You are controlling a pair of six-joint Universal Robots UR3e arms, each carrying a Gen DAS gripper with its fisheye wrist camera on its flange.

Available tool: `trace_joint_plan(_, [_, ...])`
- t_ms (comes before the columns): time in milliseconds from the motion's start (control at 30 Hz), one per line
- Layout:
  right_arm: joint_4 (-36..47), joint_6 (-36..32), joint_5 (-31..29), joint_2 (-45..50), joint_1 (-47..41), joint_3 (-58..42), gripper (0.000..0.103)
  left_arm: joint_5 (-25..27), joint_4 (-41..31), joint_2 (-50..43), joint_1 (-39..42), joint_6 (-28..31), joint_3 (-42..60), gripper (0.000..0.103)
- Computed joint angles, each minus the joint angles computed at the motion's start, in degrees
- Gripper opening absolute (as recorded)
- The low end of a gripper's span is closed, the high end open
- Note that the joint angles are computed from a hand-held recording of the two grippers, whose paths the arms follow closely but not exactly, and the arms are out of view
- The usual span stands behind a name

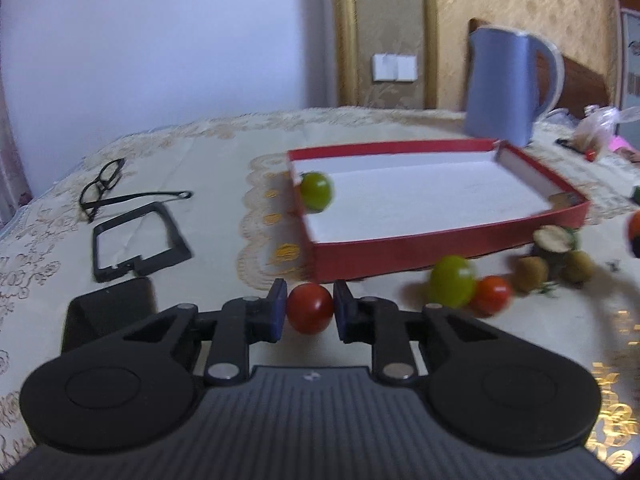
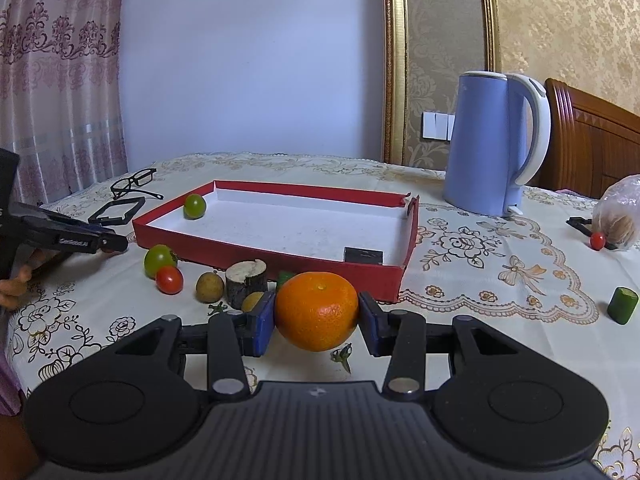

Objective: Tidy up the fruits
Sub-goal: 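Drop the red cherry tomato into the tray with the left gripper while the right holds the mandarin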

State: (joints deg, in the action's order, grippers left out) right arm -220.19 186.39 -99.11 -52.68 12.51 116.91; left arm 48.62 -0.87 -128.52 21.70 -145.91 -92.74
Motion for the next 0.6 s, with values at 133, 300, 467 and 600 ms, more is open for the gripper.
trace_joint_plan(133, [-0.21,-0.14,-0.28,0.06,0.43,-0.23,0.043,-4.23,6.08,3.20,0.16,-0.25,-7.44,0.022])
trace_joint_plan(300, [-0.98,-0.23,-0.78,0.07,0.87,-0.30,0.043,-2.11,17.66,1.77,-3.24,-8.36,-9.38,0.022])
trace_joint_plan(467, [-2.58,0.21,-0.77,0.18,0.48,0.18,0.043,1.62,17.90,-0.99,-6.74,-18.48,-4.00,0.022])
trace_joint_plan(600, [-2.93,0.30,-0.98,0.09,0.52,0.28,0.043,6.38,14.90,-2.82,-10.04,-20.37,1.08,0.022])
